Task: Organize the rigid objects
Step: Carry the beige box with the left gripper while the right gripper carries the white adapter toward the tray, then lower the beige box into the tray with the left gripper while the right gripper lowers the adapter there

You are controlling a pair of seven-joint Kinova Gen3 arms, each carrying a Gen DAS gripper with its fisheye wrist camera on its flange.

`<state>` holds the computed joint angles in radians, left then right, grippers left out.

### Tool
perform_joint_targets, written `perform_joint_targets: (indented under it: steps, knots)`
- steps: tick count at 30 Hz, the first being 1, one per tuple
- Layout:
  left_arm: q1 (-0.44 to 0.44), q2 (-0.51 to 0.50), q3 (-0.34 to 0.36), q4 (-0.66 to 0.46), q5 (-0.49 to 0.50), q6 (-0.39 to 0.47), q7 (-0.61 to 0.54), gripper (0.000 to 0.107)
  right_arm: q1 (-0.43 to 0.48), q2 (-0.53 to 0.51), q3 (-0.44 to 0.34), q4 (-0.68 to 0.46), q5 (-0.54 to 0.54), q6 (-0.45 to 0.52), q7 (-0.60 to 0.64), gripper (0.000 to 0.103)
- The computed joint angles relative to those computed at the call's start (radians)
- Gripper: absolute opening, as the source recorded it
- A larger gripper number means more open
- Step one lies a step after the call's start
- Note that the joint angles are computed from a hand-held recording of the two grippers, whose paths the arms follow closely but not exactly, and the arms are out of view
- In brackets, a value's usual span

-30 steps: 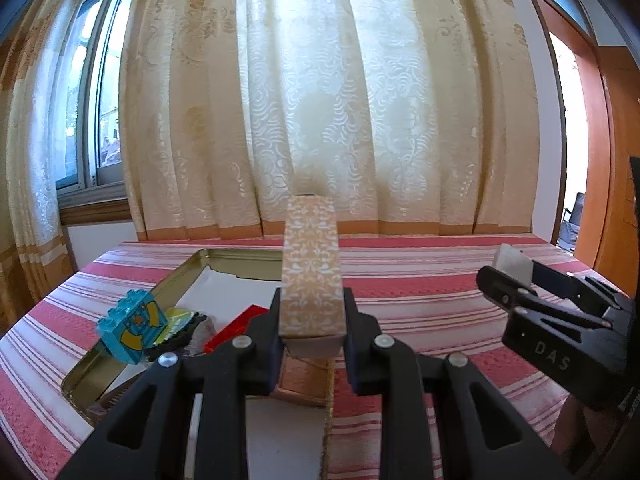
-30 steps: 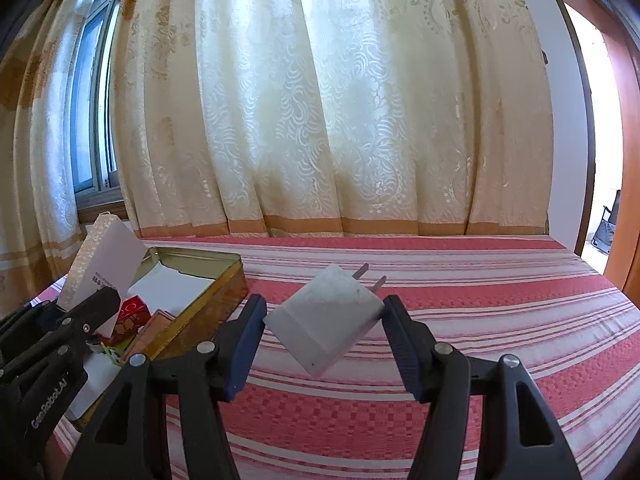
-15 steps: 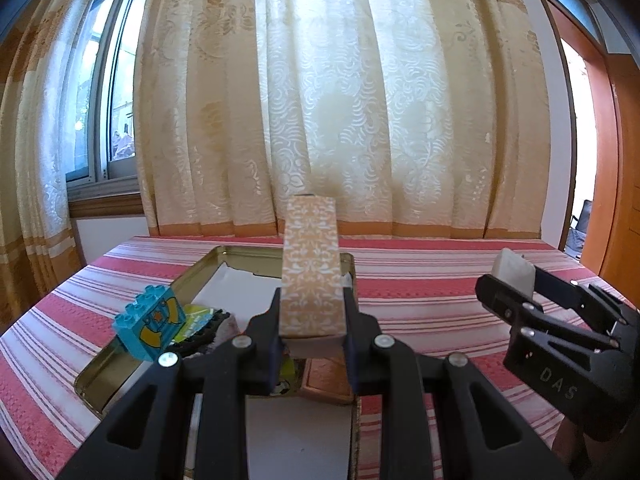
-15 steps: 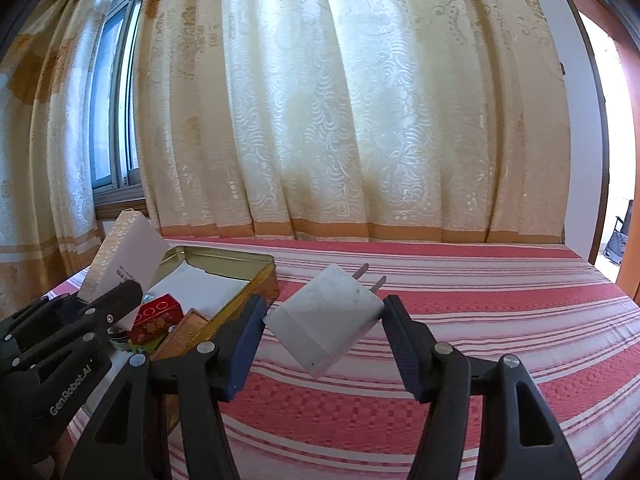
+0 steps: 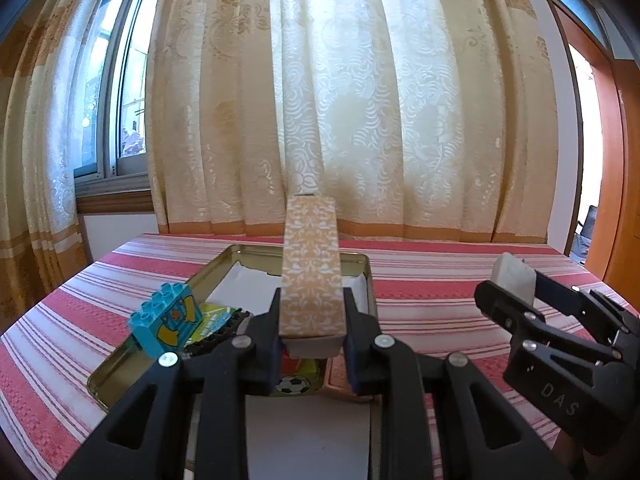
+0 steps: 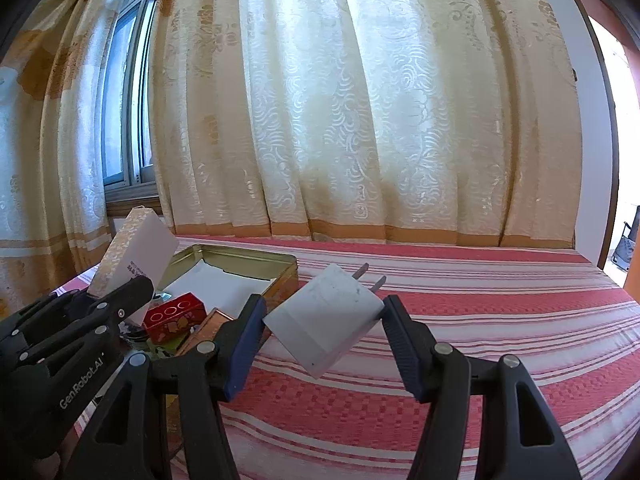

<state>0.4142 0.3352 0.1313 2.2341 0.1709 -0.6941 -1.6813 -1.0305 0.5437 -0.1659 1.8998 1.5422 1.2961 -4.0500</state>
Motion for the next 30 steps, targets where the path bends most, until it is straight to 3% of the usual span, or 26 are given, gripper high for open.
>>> perform_joint_targets:
  steps: [30]
  knots:
    - [-0.071,-0.012,-0.009,0.019,-0.054,0.005,0.065,0.023,-0.016,0.032,0.021,-0.084,0.029,-0.061,0.094,0.062]
